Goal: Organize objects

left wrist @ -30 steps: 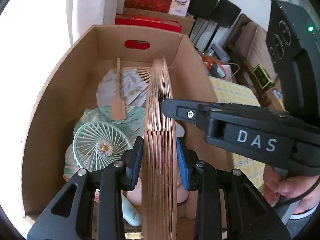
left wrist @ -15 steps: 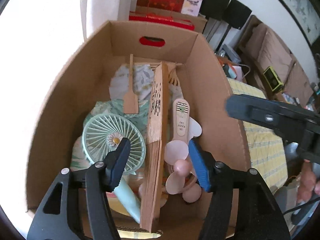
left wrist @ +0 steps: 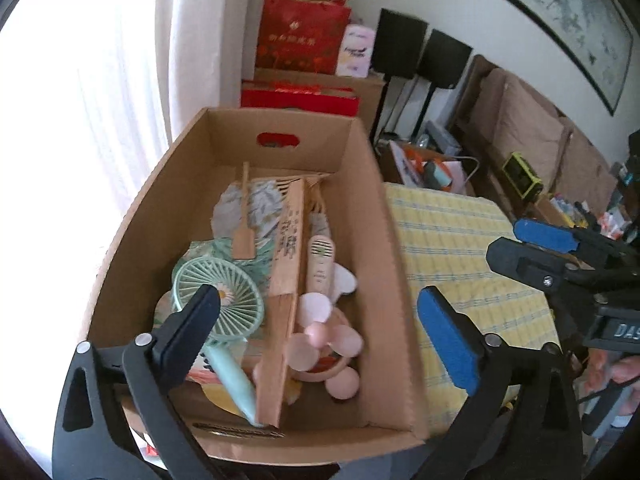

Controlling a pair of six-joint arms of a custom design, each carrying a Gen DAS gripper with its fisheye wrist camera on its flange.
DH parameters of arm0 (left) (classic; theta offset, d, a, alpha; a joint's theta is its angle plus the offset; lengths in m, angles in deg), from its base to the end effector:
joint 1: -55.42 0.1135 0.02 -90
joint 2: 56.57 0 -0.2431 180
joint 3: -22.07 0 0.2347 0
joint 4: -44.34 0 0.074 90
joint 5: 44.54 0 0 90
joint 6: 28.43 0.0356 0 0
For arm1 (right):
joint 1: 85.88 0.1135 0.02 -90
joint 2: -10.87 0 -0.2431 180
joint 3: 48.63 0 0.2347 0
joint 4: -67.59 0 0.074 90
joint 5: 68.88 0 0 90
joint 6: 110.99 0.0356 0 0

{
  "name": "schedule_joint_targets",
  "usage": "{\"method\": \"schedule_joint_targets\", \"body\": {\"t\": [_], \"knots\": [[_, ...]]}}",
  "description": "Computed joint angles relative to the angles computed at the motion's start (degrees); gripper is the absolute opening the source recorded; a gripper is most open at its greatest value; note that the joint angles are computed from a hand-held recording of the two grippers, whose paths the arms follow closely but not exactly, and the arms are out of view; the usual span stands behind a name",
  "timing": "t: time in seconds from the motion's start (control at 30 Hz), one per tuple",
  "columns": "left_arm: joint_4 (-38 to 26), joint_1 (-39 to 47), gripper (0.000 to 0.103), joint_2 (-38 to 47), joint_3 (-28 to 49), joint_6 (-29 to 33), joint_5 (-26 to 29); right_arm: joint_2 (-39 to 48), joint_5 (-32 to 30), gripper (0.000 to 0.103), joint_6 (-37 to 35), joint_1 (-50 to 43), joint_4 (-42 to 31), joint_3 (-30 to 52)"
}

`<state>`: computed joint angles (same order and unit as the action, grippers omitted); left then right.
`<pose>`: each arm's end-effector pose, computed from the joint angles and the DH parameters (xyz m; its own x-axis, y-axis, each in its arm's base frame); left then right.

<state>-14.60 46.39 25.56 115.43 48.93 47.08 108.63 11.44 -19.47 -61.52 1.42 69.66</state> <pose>0.2869 -0.0466 0.3190 -0.7513 -0.1021 -0.6520 0.0115 0.9858 -0.1676 0.3154 0.1494 0.3587 -0.6647 -0.2723 -0.6957 -0.4962 0.8570 0.1387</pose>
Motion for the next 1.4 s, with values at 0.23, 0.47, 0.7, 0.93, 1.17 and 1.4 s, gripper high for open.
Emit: {"method": "schedule_joint_targets", "body": {"t": [0.23, 0.47, 0.7, 0.93, 1.17, 1.4], "knots": [[-2.7, -5.6, 0.103, -3.4, -0.7, -2.4, -3.2, -10.5, 0.8, 0.103, -0.9, -4.3, 2.4, -11.6], [-3.3, -12.6, 0.103, -6.8, -2.1, -7.7, -9.4, -20.7, 5.2, 0.103, -3.1, -7.0, 4.1, -22.1], [-3.6, -18.4, 0.103, -9.5, -3.9, -11.3, -12.3, -29.5, 5.5, 0.103, -3.3, -11.1, 4.0, -29.0], [-5.6, -24.7, 0.103, -11.0, -5.1, -14.4, -17.9, -34.3, 6.4, 0.103, -2.9, -11.7, 2.7, -32.1], [-6.7, -27.3, 0.103, -11.8, -7.7, -17.1, -18.4, -37.5, 5.8, 0.103, -2.7, -13.1, 1.8, -34.9], [-7.4, -29.5, 0.103, -11.5, -6.0, -18.1, -20.2, -39.4, 6.2, 0.103, -1.9, -13.2, 1.8, -36.5]]}}
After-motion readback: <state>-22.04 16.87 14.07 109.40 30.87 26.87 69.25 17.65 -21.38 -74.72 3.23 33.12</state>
